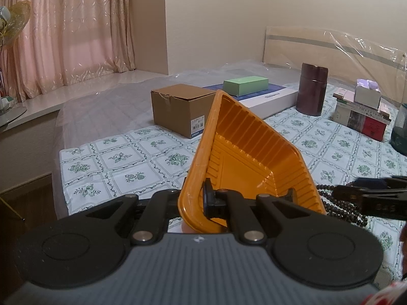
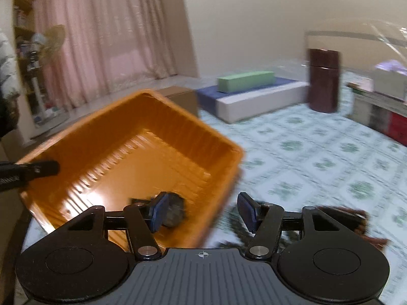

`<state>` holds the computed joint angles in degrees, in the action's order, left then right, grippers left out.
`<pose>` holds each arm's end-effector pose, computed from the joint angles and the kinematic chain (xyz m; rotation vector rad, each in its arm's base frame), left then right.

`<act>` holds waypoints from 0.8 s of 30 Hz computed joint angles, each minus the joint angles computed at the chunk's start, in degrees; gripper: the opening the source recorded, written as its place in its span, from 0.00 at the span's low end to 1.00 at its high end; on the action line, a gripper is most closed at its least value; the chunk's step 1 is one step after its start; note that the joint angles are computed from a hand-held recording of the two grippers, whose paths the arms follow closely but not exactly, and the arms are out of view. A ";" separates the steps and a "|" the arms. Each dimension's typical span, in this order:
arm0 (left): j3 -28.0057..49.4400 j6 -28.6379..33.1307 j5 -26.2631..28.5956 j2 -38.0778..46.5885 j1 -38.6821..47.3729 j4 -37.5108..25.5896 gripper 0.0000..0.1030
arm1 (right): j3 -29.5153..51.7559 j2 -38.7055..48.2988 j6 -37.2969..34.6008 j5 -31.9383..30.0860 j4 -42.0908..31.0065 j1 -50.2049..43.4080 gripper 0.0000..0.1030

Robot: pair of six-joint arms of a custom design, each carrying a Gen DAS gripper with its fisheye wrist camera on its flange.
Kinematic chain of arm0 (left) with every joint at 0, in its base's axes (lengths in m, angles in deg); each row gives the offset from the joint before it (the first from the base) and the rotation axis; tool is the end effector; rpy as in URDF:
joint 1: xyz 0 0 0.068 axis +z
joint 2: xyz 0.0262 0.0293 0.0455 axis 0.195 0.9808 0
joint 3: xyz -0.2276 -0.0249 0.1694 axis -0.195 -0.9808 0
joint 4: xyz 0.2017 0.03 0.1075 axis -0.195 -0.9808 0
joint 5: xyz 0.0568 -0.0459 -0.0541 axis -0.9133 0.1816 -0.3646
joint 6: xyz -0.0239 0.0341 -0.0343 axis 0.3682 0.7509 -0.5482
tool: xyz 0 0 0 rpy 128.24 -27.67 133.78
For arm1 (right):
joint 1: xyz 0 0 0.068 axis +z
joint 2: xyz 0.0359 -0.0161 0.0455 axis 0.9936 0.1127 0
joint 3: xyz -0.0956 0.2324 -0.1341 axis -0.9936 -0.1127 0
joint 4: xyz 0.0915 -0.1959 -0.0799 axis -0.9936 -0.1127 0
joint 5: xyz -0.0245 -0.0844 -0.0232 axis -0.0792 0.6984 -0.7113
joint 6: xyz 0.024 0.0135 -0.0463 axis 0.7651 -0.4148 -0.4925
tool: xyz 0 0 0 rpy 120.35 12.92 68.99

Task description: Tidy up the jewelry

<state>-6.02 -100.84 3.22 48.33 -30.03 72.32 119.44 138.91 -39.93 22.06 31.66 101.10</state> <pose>0.2148 -0.1521 0.2213 -0.3494 2.0627 0.2481 0.3491 0.1254 0.1726 -0.5661 2.0711 0.6166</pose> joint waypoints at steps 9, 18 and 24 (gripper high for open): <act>-0.09 -0.04 -0.11 0.05 -0.16 0.00 0.07 | -5.43 -2.26 -1.34 1.98 -1.27 -11.09 0.58; -0.03 0.17 -0.14 0.05 -0.16 -0.12 0.07 | -7.16 -0.84 -4.43 3.08 -1.08 -18.58 0.58; 0.11 0.59 0.06 0.14 0.05 -0.18 0.07 | -4.73 1.78 -5.67 4.09 -0.96 -18.85 0.58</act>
<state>-5.91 -100.25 3.28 48.47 -29.98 72.15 114.72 140.69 -45.60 26.14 30.70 82.25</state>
